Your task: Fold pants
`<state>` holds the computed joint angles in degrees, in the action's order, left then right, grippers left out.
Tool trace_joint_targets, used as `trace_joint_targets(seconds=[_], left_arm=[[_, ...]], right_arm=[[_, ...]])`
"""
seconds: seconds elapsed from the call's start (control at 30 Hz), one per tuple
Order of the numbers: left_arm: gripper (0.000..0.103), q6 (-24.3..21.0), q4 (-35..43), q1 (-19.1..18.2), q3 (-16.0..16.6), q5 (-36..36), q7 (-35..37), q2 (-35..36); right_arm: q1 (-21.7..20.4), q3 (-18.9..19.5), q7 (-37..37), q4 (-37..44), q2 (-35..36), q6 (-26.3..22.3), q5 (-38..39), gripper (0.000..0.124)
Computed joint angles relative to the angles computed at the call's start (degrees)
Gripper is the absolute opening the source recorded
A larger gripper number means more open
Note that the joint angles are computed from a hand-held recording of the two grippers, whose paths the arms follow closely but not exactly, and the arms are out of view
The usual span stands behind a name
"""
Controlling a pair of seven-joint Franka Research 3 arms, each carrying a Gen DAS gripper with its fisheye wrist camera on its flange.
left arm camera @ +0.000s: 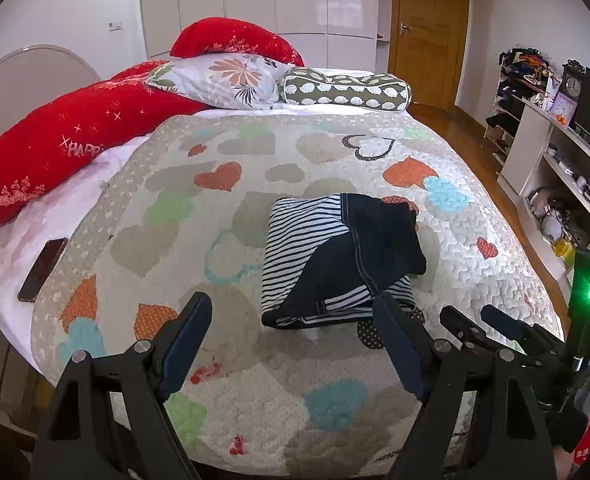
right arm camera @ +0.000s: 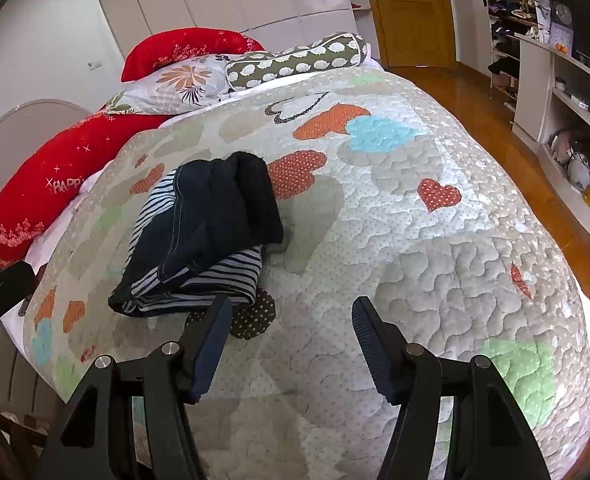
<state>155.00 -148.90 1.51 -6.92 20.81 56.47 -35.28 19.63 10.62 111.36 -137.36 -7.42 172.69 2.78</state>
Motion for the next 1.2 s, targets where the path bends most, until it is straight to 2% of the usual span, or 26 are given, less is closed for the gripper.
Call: trace_joint_targets(seconds=[0.57, 1.2], left_arm=[[0.082, -0.02, -0.36, -1.52, 2.44, -4.46, 2.95, 1.96], [0.082, 2.74, -2.76, -0.9, 5.86, -10.44, 6.83, 2.93]], right_arm=[[0.55, -0.37, 1.55, 1.05, 1.41, -2.37, -1.06, 0.067], [1.45, -0.49, 8.02, 3.33, 3.69, -5.7, -11.09, 0.068]])
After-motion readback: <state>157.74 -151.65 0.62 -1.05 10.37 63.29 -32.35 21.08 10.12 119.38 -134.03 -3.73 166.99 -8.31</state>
